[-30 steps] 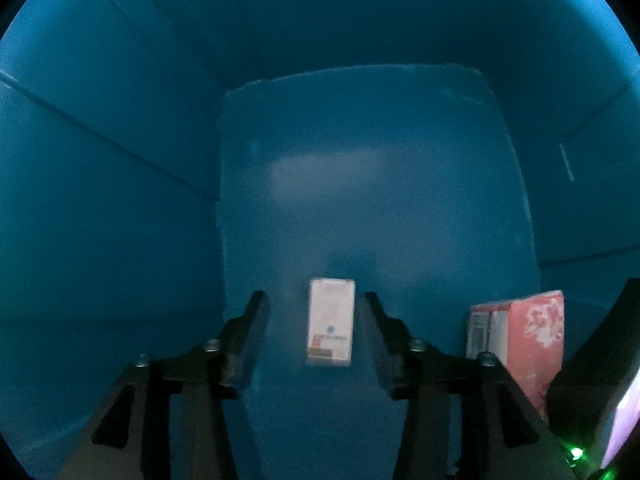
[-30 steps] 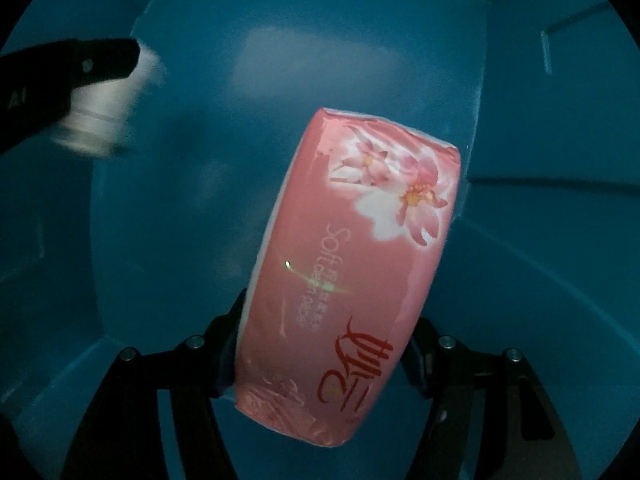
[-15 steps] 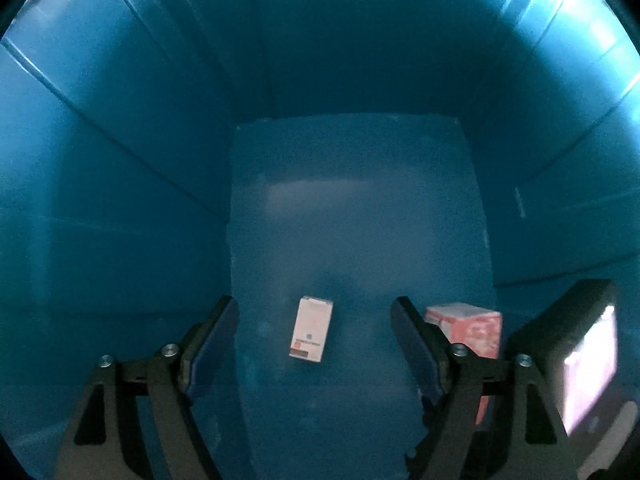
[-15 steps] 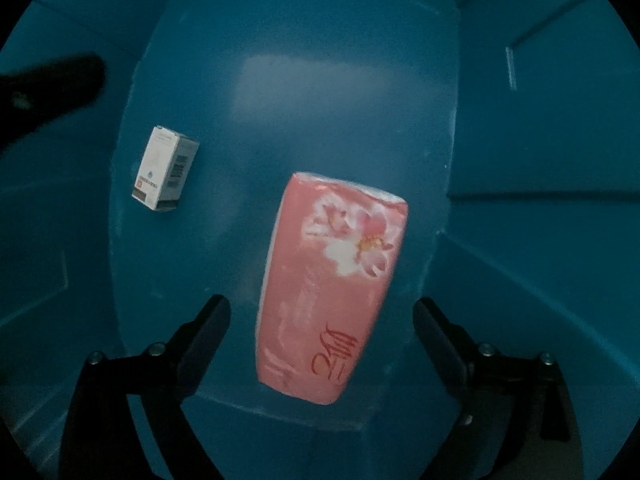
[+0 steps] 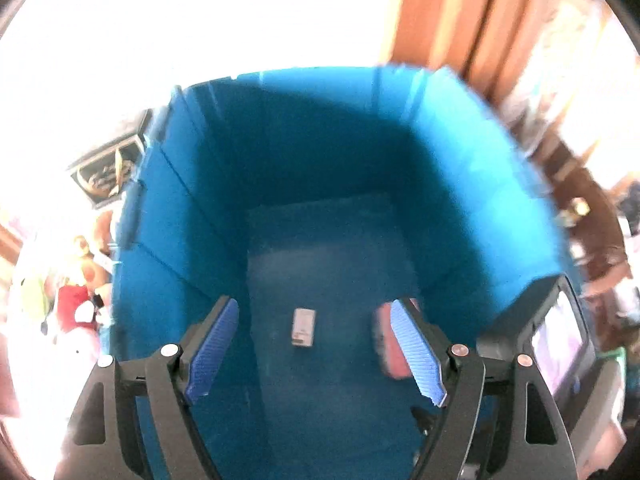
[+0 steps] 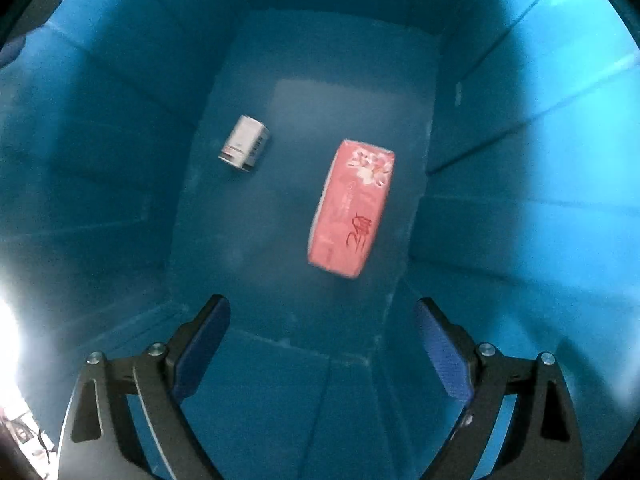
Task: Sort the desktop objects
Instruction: 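Open both tools to drop the box and tissue pack into the crate, then withdraw both tools from the crate back toward the pile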
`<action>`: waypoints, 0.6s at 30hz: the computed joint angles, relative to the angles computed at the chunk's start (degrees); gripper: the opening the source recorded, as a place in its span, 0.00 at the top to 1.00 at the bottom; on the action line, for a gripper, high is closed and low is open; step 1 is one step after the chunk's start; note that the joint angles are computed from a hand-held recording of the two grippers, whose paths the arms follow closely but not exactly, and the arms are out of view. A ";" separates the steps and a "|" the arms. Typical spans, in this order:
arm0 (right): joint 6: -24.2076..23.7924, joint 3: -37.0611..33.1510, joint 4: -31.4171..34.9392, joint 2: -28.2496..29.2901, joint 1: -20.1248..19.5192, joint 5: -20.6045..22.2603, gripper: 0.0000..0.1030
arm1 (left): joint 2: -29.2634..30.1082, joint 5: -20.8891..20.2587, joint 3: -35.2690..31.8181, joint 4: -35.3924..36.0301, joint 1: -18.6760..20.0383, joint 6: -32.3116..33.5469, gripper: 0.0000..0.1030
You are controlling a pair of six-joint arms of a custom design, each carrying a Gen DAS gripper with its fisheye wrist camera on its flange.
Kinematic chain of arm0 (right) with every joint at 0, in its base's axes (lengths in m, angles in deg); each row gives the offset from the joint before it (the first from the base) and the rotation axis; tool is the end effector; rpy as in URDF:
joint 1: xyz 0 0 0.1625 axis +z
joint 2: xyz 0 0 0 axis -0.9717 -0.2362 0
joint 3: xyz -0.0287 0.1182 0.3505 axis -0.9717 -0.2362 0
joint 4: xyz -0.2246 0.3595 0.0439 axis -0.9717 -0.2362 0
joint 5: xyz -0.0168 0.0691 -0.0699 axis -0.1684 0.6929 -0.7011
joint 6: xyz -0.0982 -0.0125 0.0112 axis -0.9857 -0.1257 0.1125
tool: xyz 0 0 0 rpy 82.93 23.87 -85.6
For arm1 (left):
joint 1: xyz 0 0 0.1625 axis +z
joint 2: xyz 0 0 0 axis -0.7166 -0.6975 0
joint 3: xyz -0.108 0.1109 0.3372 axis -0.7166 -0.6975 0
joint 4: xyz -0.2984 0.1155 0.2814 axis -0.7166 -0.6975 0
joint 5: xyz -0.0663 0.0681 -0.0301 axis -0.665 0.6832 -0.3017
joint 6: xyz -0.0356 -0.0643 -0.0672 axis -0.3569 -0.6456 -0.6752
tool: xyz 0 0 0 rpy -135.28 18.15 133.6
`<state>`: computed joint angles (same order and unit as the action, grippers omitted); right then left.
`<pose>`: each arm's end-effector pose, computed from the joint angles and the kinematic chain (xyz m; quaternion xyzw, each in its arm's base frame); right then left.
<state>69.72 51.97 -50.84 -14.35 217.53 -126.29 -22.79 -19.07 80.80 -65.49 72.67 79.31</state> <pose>0.3789 -0.1921 0.1939 -0.2575 -0.9020 0.1288 0.3216 -0.3547 -0.3781 0.3300 0.4527 0.8591 -0.0635 0.2300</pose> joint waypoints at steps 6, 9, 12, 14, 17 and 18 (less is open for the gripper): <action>12.67 -10.56 5.70 11.23 8.29 -4.90 0.09 | -10.85 -1.18 0.33 4.57 -3.36 6.71 0.19; 21.89 -16.26 9.91 16.38 12.80 -5.24 0.09 | -15.38 -2.38 0.60 7.11 -3.80 9.30 0.19; 27.48 -21.07 13.31 20.72 15.78 -4.54 0.09 | -18.98 -4.31 1.47 8.74 -3.73 11.19 0.19; 30.62 -23.91 15.07 23.54 17.42 -4.13 0.09 | -20.46 -5.06 1.60 10.38 -3.61 10.73 0.19; 31.53 -26.64 16.30 26.24 18.99 -3.89 0.09 | -23.42 -4.95 1.91 13.07 -4.70 9.35 0.18; 31.74 -27.47 16.72 27.08 19.42 -3.98 0.09 | -24.35 -4.50 1.99 13.77 -5.24 8.76 0.18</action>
<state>101.46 24.49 -34.12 12.74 236.95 -130.27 -47.14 -23.58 82.79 -51.71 67.44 88.07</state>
